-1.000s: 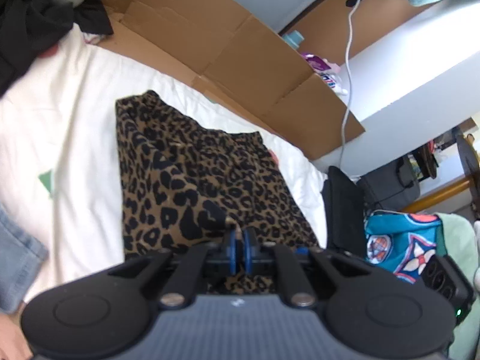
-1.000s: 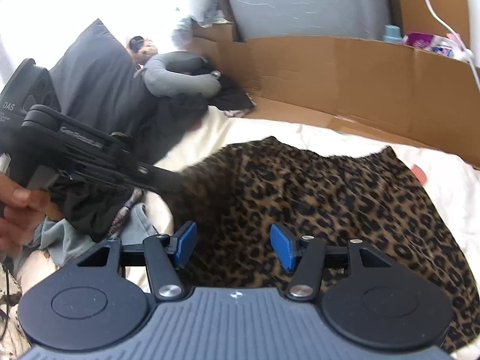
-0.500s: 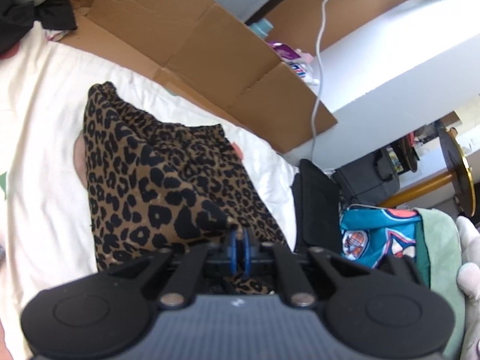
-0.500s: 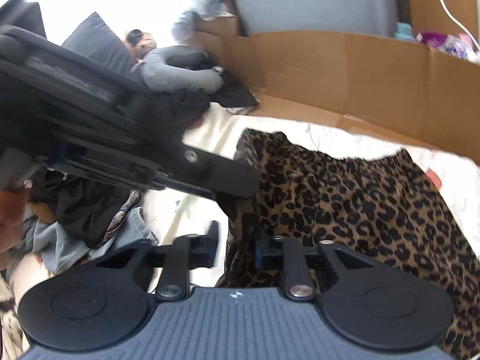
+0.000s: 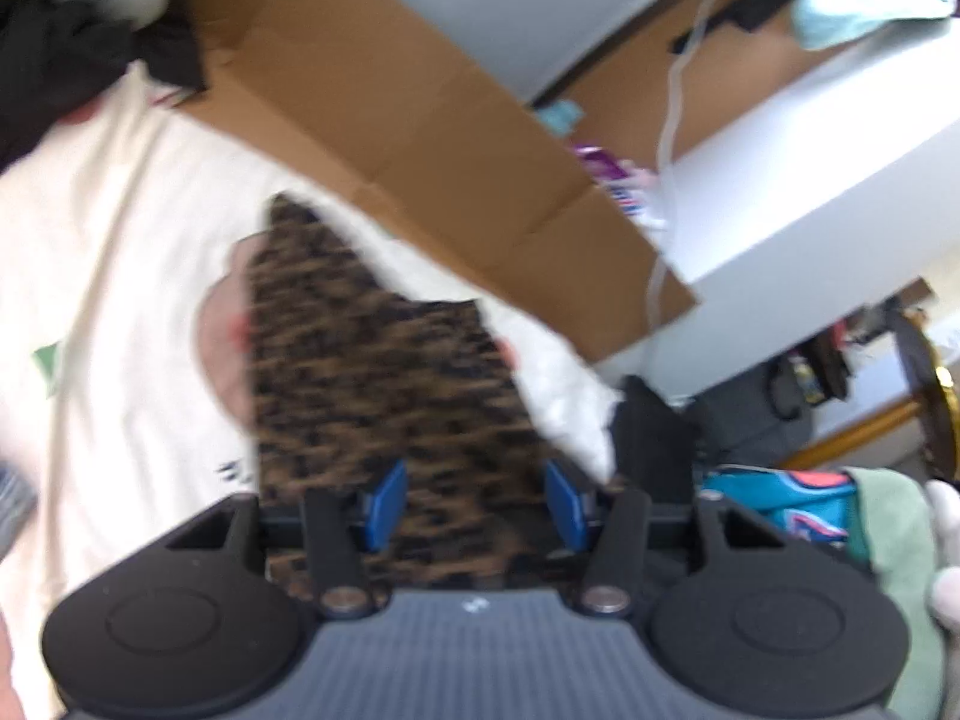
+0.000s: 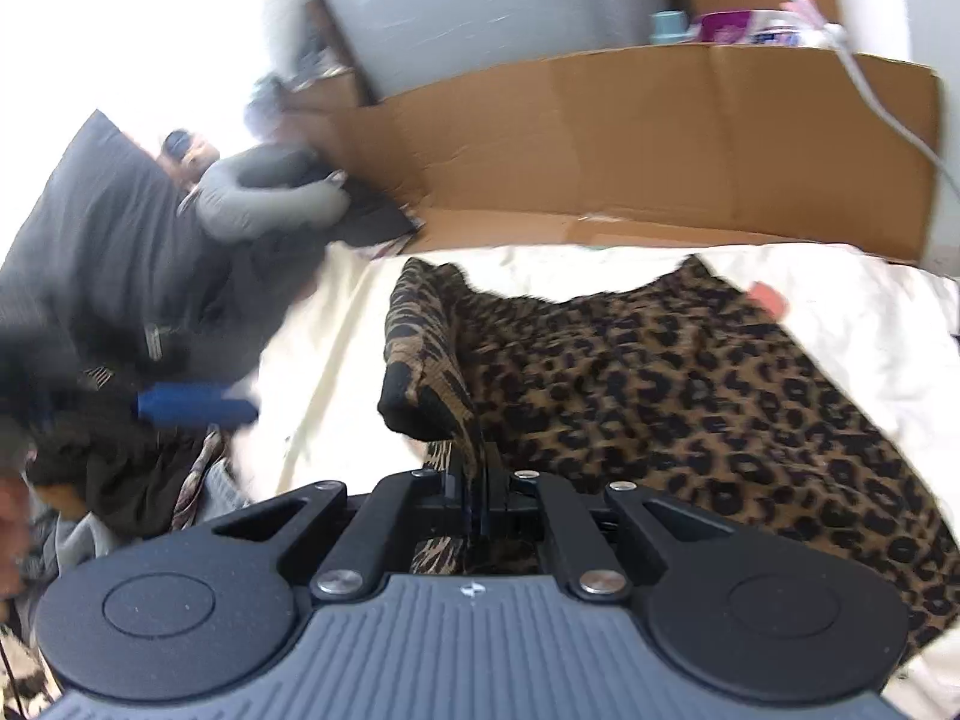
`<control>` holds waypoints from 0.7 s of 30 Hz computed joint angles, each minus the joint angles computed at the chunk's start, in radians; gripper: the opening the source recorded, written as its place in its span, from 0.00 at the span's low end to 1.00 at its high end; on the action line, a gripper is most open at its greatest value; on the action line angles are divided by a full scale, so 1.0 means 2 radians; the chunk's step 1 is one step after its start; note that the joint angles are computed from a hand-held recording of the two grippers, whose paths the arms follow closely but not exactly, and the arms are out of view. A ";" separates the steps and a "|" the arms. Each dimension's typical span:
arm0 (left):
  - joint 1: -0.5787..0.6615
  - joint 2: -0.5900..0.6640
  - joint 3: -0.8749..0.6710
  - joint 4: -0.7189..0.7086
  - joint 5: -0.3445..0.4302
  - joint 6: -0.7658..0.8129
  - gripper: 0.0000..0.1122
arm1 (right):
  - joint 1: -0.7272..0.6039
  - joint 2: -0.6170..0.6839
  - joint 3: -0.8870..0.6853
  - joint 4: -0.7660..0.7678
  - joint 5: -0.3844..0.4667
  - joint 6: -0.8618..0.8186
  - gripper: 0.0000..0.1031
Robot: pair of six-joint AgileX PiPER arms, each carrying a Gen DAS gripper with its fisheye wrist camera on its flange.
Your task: Fold clothes
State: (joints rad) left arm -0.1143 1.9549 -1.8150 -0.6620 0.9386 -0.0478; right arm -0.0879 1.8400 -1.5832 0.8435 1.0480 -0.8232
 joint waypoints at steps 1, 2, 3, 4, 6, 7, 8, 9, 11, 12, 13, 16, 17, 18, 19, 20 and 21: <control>0.001 -0.001 0.013 0.005 -0.006 -0.005 0.48 | -0.010 0.005 -0.008 0.001 0.005 0.002 0.01; 0.001 -0.002 0.027 0.005 -0.013 -0.005 0.48 | -0.021 0.008 -0.014 0.002 0.010 0.003 0.01; 0.002 -0.004 0.041 0.004 -0.020 -0.006 0.47 | -0.030 0.013 -0.021 0.001 0.013 0.005 0.01; 0.000 -0.005 0.051 0.007 -0.023 -0.008 0.47 | -0.039 0.016 -0.027 0.000 0.015 0.006 0.01; -0.004 -0.005 0.063 0.003 -0.028 -0.004 0.47 | -0.054 0.023 -0.035 -0.005 0.018 0.011 0.01; -0.006 -0.005 0.069 0.000 -0.030 -0.001 0.47 | -0.059 0.027 -0.039 -0.009 0.019 0.014 0.01; -0.010 -0.003 0.072 0.000 -0.031 0.003 0.47 | -0.065 0.031 -0.043 -0.012 0.020 0.016 0.01; -0.014 -0.001 0.072 0.002 -0.031 0.007 0.47 | -0.071 0.034 -0.046 -0.014 0.021 0.016 0.01; -0.022 0.004 0.073 0.003 -0.032 0.015 0.48 | -0.082 0.039 -0.050 -0.015 0.022 0.019 0.01; -0.026 0.007 0.076 0.003 -0.035 0.020 0.48 | -0.088 0.041 -0.052 -0.014 0.023 0.020 0.01; -0.030 0.009 0.079 0.001 -0.036 0.022 0.48 | -0.094 0.043 -0.051 -0.013 0.021 0.021 0.01; -0.041 0.014 0.091 -0.006 -0.040 0.034 0.48 | -0.113 0.054 -0.057 -0.012 0.020 0.034 0.01; -0.045 0.015 0.093 -0.005 -0.040 0.036 0.48 | -0.119 0.058 -0.058 -0.014 0.020 0.038 0.01; -0.048 0.017 0.095 -0.005 -0.040 0.038 0.48 | -0.126 0.062 -0.059 -0.015 0.019 0.042 0.01; -0.051 0.019 0.096 -0.004 -0.039 0.042 0.48 | -0.133 0.067 -0.059 -0.015 0.018 0.046 0.01; -0.054 0.022 0.096 -0.003 -0.038 0.045 0.48 | -0.140 0.071 -0.059 -0.014 0.016 0.051 0.01; -0.057 0.025 0.097 -0.001 -0.036 0.048 0.48 | -0.147 0.077 -0.058 -0.012 0.014 0.053 0.01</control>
